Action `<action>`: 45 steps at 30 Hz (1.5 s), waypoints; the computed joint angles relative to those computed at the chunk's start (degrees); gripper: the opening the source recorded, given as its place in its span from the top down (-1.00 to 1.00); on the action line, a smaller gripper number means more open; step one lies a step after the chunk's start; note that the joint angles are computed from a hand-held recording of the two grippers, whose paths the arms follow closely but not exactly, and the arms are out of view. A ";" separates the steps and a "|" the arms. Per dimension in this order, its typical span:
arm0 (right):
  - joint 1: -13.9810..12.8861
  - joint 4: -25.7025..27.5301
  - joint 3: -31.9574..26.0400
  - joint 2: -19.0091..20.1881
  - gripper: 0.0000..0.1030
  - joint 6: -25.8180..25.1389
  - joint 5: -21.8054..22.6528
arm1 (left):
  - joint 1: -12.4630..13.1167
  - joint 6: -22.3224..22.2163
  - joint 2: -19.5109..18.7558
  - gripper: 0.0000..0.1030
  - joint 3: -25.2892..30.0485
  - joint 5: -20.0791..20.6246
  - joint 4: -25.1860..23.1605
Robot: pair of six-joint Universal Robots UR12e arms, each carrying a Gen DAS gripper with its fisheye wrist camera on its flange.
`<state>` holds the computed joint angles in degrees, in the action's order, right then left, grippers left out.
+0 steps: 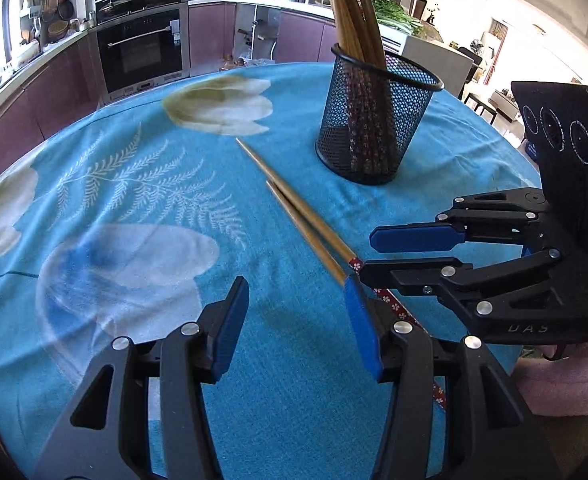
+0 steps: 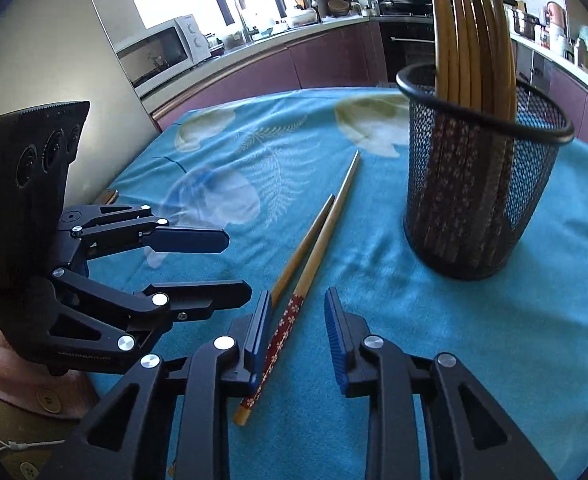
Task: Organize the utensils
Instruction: 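Move both open grippers back to the last chopsticks on the cloth, then grasp a chopstick with the right gripper while the left gripper grasps another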
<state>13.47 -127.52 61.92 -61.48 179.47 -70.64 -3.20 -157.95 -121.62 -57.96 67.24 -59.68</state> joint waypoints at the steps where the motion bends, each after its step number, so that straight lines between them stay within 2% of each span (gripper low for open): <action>1: 0.00 0.09 0.19 -0.09 0.59 0.15 0.09 | -0.05 0.00 -0.02 0.06 0.02 0.19 -0.08; 6: -0.21 -0.43 1.52 -0.82 0.72 1.25 0.59 | -0.01 -0.16 -0.26 0.11 0.57 -0.53 -0.90; 14: -0.83 0.06 3.17 -2.09 0.80 2.19 1.08 | -0.70 1.00 -1.42 0.25 2.68 -0.86 -3.60; 21: -1.01 0.14 3.67 -2.42 0.80 2.33 1.51 | -1.34 1.21 -2.78 0.62 4.83 0.25 -5.01; 27: -0.93 0.68 3.61 -2.43 0.80 1.92 2.09 | -1.23 -0.48 -4.19 0.77 6.96 0.24 -5.59; 34: -0.85 1.41 3.00 -2.16 0.78 1.31 2.51 | -1.17 -2.93 -4.95 0.77 8.02 0.23 -5.54; 37: -0.90 0.06 2.63 -1.78 0.77 2.52 1.70 | -1.31 -2.69 -4.67 0.55 7.56 1.32 -4.46; 39: -0.80 -0.99 1.81 -1.10 0.76 3.42 0.56 | -1.23 -2.64 -4.68 0.55 7.54 1.41 -4.51; 41: -0.65 -1.63 0.69 -0.30 0.66 4.09 -0.62 | -1.18 -2.68 -4.85 0.55 7.79 1.42 -4.76; 45: -0.41 -2.26 -1.47 1.29 0.65 4.84 -1.91 | -1.21 -2.94 -5.32 0.59 8.42 1.52 -4.90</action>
<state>13.06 -129.78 60.44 -60.19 184.32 -72.56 -4.40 -160.89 -126.93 -49.54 68.76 -64.59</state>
